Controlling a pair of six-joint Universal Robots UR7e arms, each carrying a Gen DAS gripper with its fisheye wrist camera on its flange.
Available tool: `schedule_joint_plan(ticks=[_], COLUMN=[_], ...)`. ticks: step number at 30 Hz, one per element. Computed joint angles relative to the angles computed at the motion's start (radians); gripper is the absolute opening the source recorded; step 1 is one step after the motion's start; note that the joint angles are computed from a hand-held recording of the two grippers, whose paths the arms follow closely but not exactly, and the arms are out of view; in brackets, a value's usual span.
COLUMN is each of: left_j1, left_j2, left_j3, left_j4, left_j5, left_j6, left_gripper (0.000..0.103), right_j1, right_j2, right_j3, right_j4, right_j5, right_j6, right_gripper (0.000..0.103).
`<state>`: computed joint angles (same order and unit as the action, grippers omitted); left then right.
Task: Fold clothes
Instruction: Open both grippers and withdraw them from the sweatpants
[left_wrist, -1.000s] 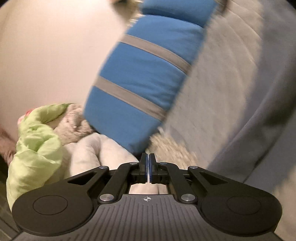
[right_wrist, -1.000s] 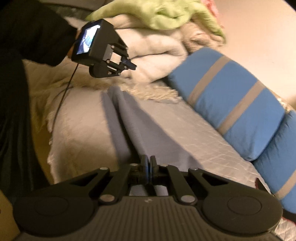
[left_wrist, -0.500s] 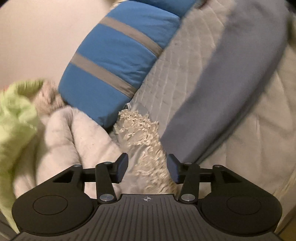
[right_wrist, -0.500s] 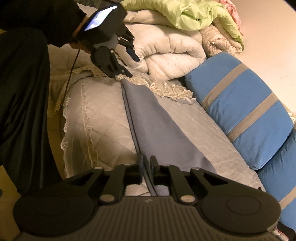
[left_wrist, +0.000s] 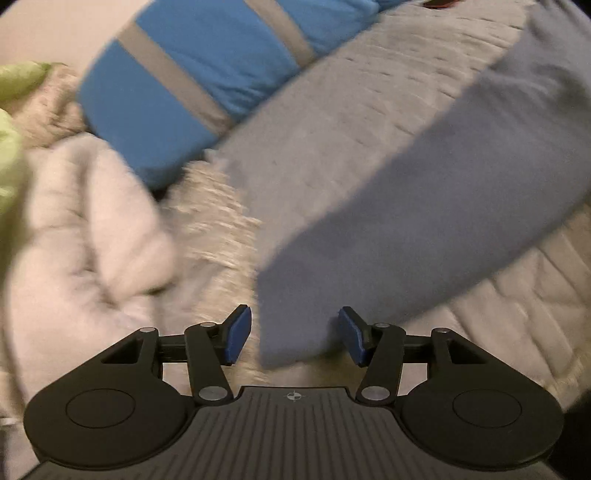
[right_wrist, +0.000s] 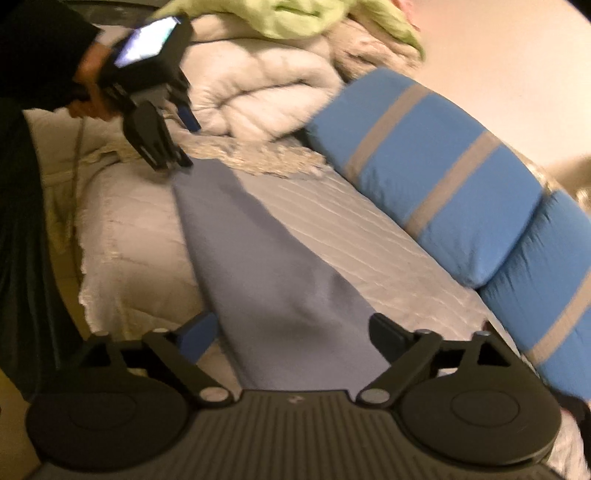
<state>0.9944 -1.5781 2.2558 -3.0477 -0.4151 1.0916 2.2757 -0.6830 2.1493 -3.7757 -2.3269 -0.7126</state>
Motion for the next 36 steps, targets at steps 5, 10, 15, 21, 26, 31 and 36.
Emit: schedule_joint_plan(ticks=[5,10,15,21,26,31,36], left_j1=[-0.108,-0.197,-0.234,-0.243,-0.227,-0.221,-0.217], left_j2=[0.001,0.072,0.233,0.44,0.556,0.588,0.607], left_j3=[-0.007,-0.013,-0.044,-0.111,-0.145,-0.175,-0.216], left_j4=[0.038,0.035,-0.06,-0.182,-0.305,-0.218,-0.131], left_j5=[0.005,-0.073,-0.157,-0.208,-0.279,-0.342,-0.399], left_j6=[-0.114,-0.254,-0.339,-0.431,-0.435,-0.437,-0.467], left_gripper=[0.059,0.077,0.077,0.077,0.077,0.077,0.077], right_j1=[-0.009,-0.034,-0.085,-0.162,-0.253,-0.377,-0.467], right_j2=[-0.013,-0.059,-0.129,-0.215,-0.306,-0.405,-0.495], right_j3=[0.007,0.046,0.095,0.123,0.159,0.18,0.171], right_j4=[-0.019,-0.016,-0.062,-0.126,-0.155,-0.072,0.099], right_j5=[-0.079,-0.14,-0.15,-0.153,-0.087,0.012,0.113], right_j6=[0.05,0.132,0.126,0.053,0.004,0.075,0.149], right_gripper=[0.103,0.103,0.103,0.103,0.103,0.103,0.103])
